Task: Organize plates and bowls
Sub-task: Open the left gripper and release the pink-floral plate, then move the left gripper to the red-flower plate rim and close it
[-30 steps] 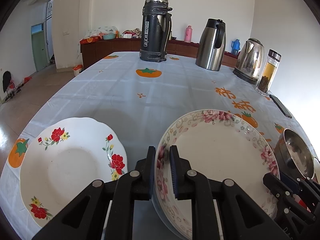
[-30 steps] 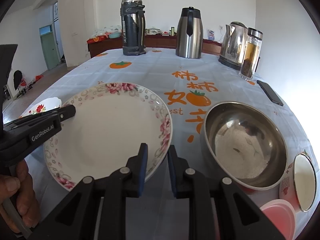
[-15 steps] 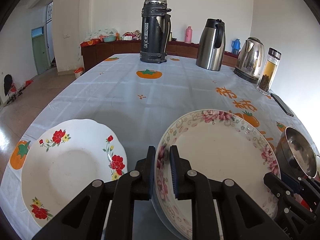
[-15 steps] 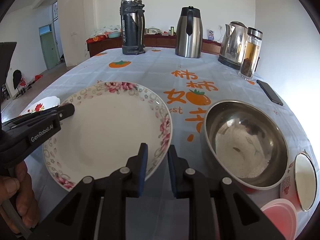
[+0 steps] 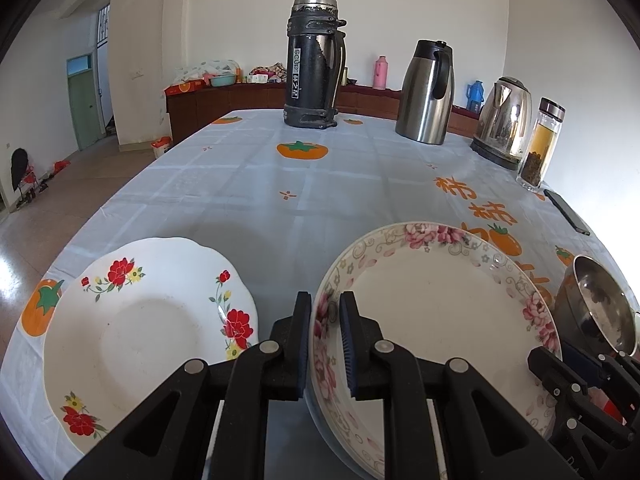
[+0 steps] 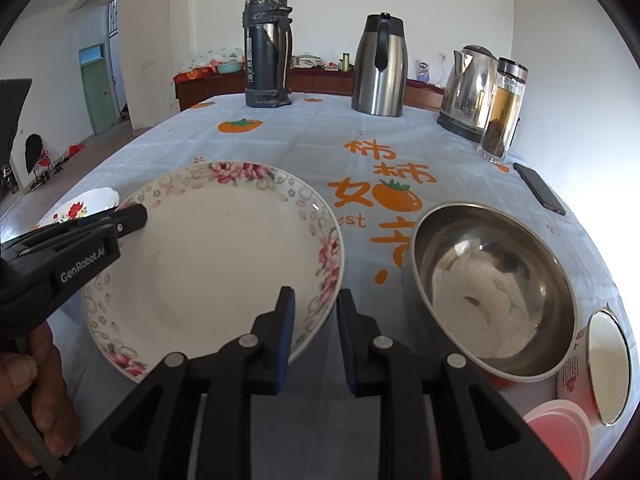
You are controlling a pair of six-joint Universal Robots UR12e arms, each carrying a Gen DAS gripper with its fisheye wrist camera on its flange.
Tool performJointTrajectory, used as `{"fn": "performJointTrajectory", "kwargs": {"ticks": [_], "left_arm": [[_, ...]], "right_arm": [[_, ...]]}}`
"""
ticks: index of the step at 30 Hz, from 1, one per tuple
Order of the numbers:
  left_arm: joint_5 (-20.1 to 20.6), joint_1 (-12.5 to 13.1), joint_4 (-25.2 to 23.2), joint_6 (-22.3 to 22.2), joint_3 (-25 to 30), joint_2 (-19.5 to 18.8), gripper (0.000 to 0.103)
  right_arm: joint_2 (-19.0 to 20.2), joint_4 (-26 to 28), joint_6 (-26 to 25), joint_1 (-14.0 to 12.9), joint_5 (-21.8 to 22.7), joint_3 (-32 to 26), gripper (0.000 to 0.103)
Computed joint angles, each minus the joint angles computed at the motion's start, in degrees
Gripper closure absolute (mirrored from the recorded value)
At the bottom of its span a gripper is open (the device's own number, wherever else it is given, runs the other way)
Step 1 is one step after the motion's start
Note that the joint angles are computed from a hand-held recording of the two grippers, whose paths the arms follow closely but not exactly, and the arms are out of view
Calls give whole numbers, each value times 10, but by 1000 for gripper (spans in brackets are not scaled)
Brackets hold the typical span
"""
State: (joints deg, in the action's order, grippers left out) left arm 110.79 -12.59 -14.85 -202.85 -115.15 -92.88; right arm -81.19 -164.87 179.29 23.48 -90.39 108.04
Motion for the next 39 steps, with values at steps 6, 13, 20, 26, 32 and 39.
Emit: {"fn": "performJointTrajectory", "kwargs": {"ticks": [6,13,20,26,32,39], "left_arm": [[-1,2,-8,-3,1,1,87],[1,-1,-3,-7,2,-2,87],[11,-1,21,-10,-8,2,86],[25,-4,29,-21,-24,16,59],[48,5,29,-48,-63,65,48],[130,32,-19,-71,-94,112,44]], "right_arm": [[0,-3,-3,-1,2,1,80],[-1,-15,-6,0,8,5,76],[-4,-65,-13,1,11,17,69],[-8,-118,-11,-4,31,32,54],[-11,-153,0,-13,107,42,54],[3,-121,-38,8,180,10,58]]}}
